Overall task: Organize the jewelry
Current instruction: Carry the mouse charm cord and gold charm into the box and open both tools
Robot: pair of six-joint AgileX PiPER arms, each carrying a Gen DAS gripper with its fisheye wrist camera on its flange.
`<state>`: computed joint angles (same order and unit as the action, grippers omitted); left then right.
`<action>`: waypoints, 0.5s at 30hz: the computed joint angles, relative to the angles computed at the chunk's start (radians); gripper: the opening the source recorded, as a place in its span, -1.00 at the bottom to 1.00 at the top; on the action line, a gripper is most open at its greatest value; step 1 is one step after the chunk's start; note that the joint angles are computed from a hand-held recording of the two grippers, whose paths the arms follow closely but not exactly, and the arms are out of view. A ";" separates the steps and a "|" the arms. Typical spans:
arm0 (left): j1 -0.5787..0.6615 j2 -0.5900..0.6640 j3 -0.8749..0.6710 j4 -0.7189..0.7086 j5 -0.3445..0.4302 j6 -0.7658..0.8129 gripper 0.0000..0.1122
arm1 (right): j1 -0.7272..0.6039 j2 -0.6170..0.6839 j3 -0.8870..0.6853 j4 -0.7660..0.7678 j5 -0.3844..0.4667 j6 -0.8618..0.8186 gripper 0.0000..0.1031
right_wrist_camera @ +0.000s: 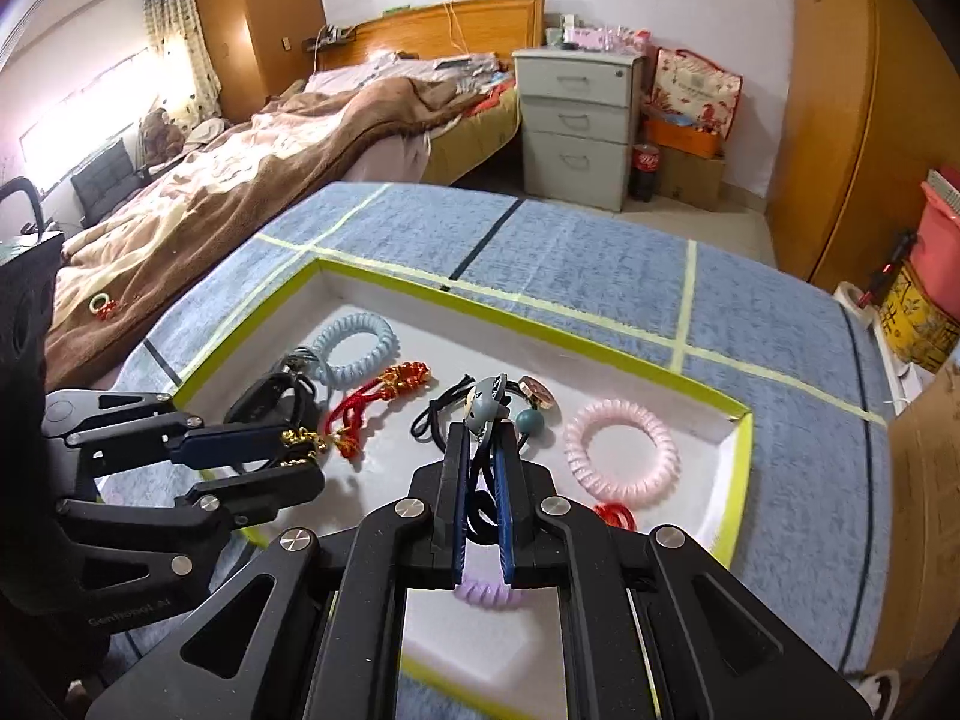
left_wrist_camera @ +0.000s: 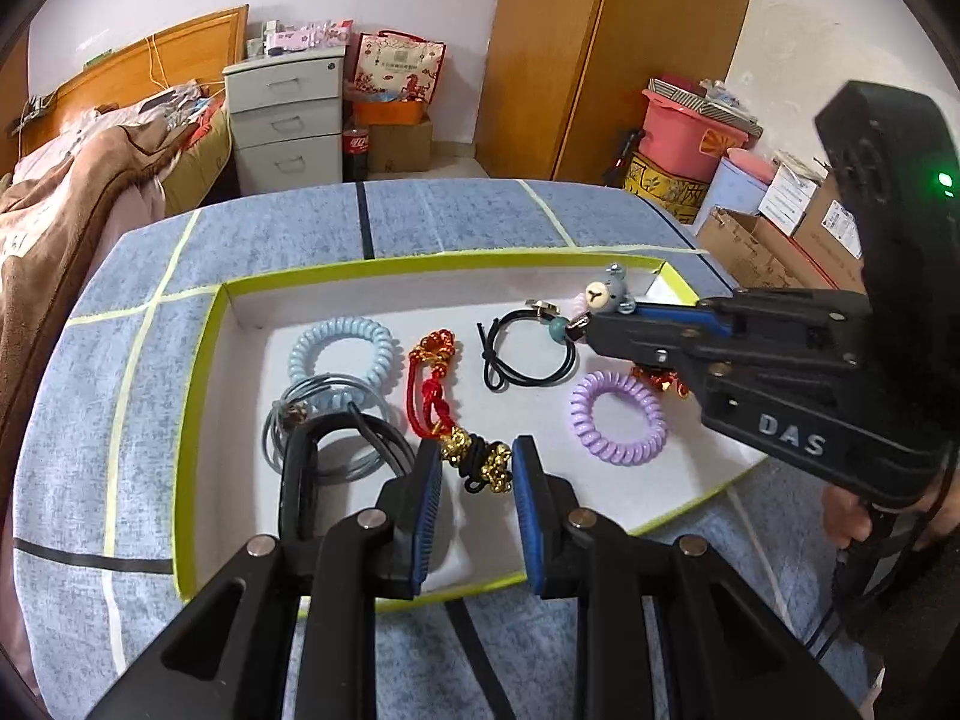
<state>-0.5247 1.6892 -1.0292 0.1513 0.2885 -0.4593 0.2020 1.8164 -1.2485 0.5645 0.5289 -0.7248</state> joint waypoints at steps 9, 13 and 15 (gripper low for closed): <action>0.013 0.043 -0.020 -0.090 -0.003 0.086 -0.55 | 0.004 0.093 -0.095 -0.035 0.066 0.025 -0.84; 0.009 0.044 -0.027 -0.071 0.004 0.064 -0.54 | 0.005 0.088 -0.080 -0.031 0.050 0.014 -0.84; 0.012 0.044 -0.026 -0.087 0.003 0.080 -0.54 | 0.008 0.085 -0.074 -0.045 0.038 0.020 -0.84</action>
<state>-0.5124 1.7328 -1.0557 0.0643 0.2920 -0.3791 0.2103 1.9015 -1.3225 0.5200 0.5669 -0.7044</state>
